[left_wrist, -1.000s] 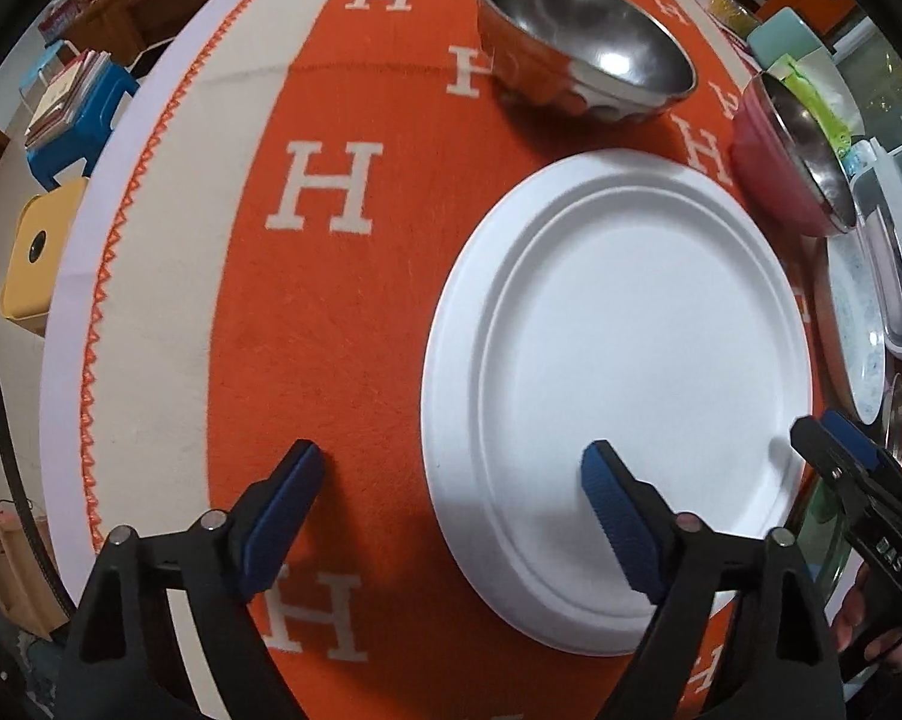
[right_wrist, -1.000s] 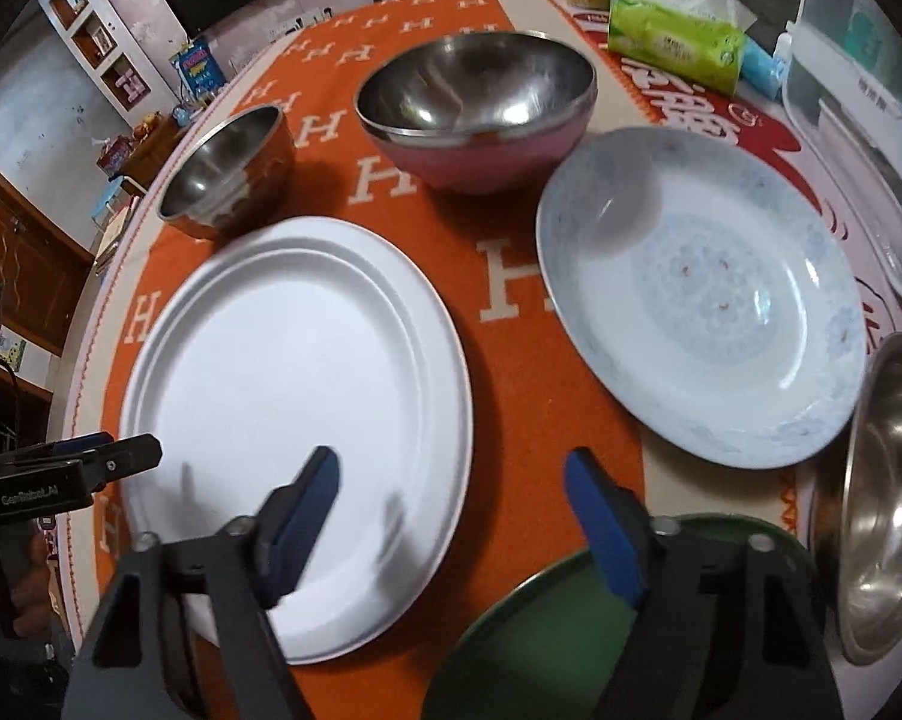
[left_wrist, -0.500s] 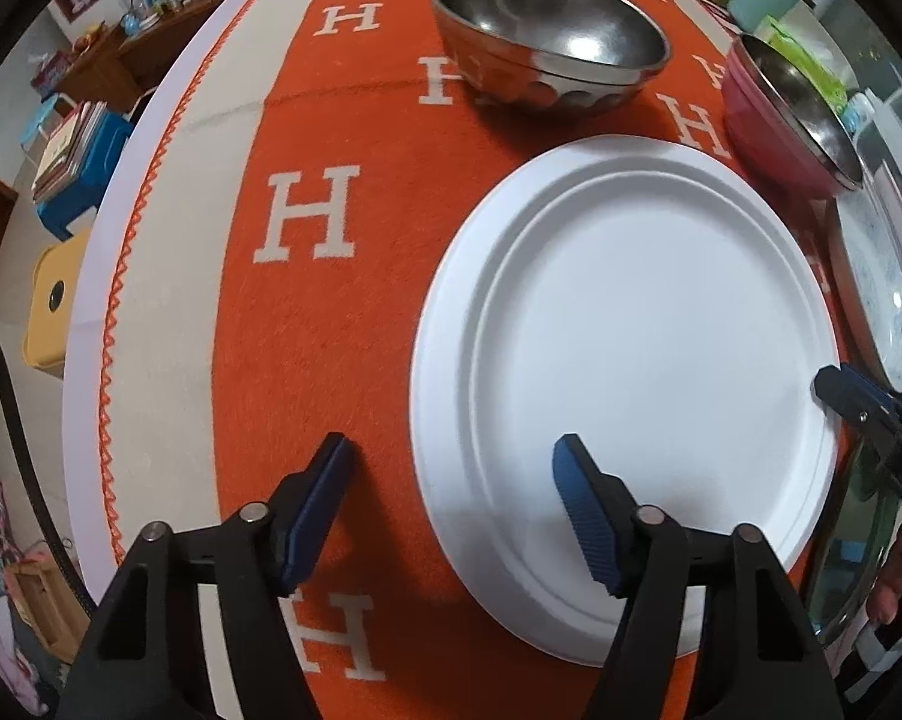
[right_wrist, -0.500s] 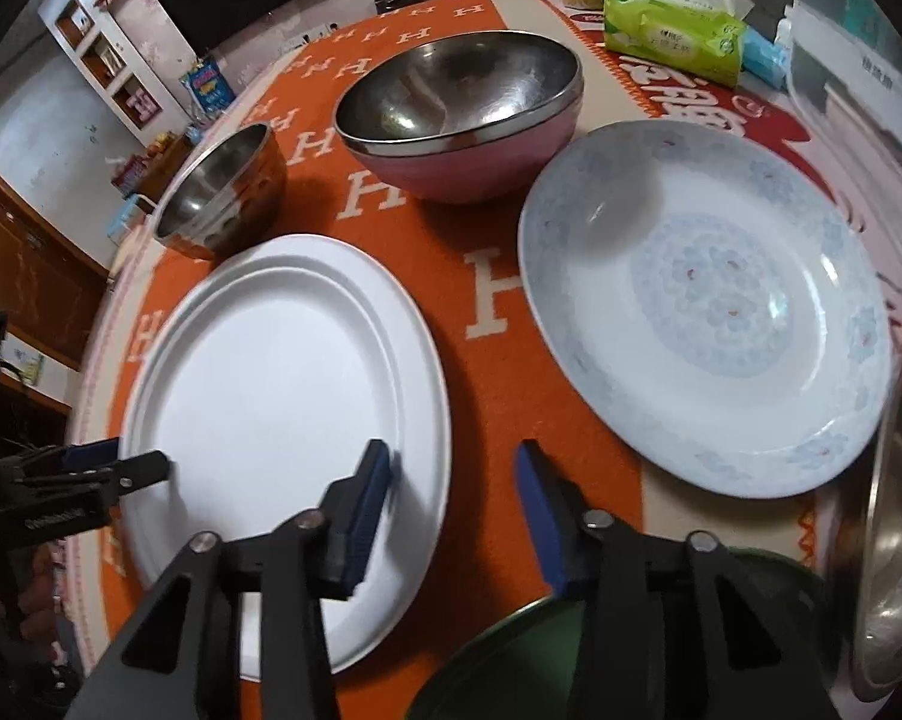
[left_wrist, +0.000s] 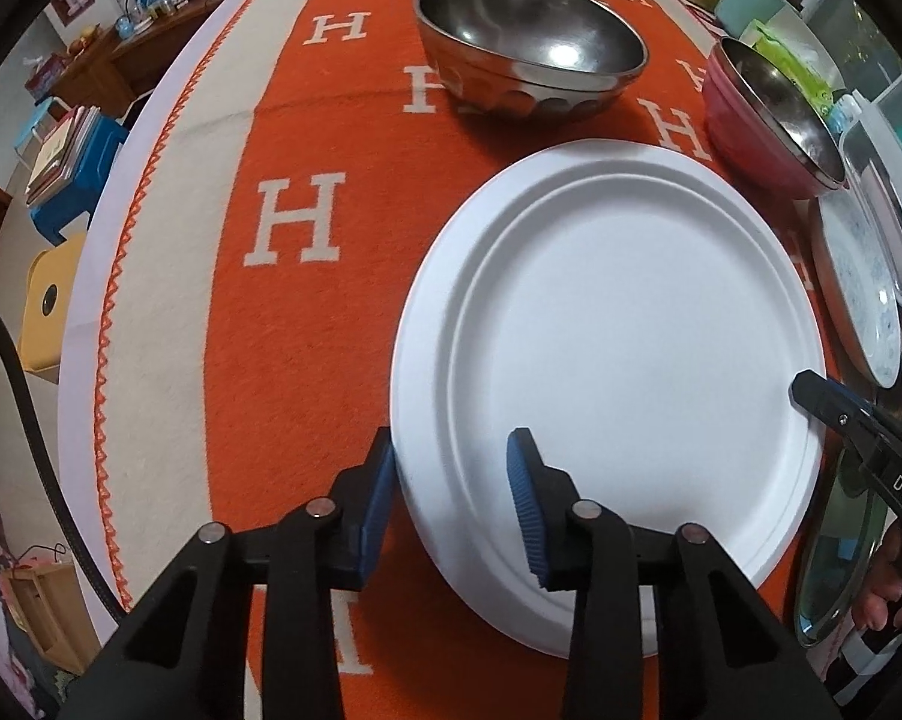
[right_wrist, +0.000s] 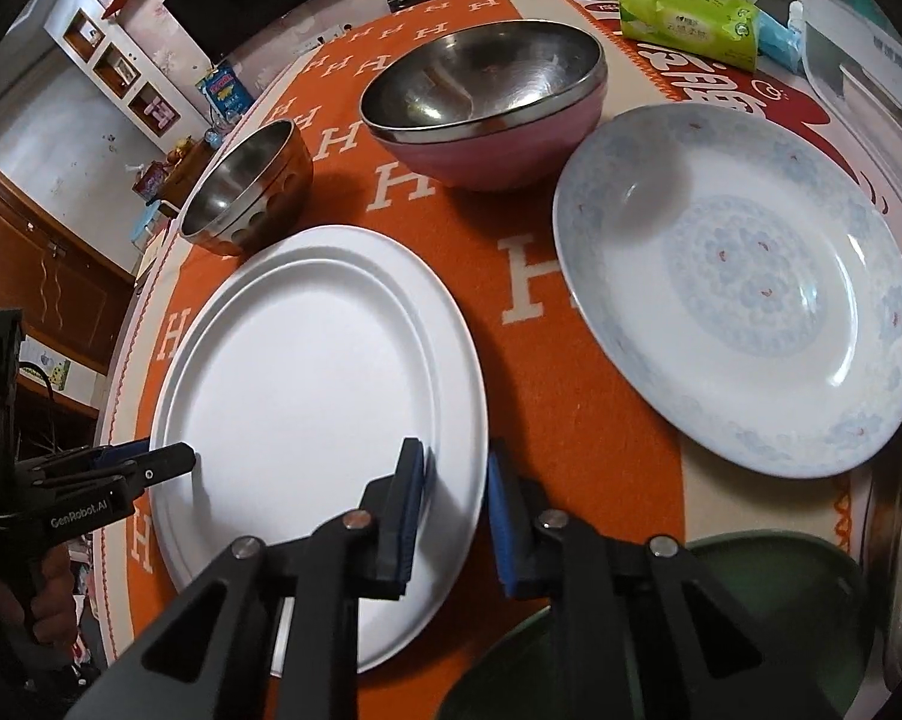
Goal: Organize plates and bowls
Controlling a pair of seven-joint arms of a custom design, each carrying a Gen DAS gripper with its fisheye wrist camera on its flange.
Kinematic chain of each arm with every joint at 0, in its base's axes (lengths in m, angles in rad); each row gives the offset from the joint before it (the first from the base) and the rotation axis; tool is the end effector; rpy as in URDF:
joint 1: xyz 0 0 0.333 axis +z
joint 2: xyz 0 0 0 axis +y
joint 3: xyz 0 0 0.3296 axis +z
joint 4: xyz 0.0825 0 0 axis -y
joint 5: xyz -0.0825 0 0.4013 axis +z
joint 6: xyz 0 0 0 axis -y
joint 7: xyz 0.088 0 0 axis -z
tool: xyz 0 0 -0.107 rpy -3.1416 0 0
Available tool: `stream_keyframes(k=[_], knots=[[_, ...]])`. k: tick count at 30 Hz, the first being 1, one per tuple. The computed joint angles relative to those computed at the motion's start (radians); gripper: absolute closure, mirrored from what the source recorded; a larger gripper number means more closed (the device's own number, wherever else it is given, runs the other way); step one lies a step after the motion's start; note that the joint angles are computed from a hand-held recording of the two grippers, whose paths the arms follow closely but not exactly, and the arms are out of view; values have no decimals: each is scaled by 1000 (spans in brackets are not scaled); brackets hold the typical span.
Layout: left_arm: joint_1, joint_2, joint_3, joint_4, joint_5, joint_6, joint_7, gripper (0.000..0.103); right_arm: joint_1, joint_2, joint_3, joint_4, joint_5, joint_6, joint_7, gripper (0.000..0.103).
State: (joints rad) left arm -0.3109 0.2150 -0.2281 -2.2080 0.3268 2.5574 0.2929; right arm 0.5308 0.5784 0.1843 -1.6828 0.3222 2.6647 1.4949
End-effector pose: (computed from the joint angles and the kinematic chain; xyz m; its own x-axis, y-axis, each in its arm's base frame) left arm 0.4947 -0.2998 0.2983 0.4608 -0.8848 0.0695 -0.8635 -0.4651 -0.1951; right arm 0.5722 0.4588 0.3118 0.4934 -0.8114 -0.3132 -0.8525 -0.3798 -0.3591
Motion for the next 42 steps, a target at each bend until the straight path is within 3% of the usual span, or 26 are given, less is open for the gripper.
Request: stream_keyframes(k=[8, 17, 28, 36, 42], knots=[[14, -89, -7, -82, -39, 17, -1, 70, 4, -72, 5, -76, 4, 34, -10, 83], [-17, -236, -39, -134, 69, -42, -140, 70, 5, -232, 28, -240, 37, 123, -34, 83], [-72, -442, -131, -239, 146, -119, -332, 70, 30, -449, 54, -478, 79, 270, -71, 82], [-141, -511, -187, -315, 133, -127, -436, 70, 73, -583, 51, -665, -3, 339, 42, 81], [-185, -516, -209, -354, 120, -99, -483, 70, 66, -661, 72, -781, -123, 357, 186, 81]])
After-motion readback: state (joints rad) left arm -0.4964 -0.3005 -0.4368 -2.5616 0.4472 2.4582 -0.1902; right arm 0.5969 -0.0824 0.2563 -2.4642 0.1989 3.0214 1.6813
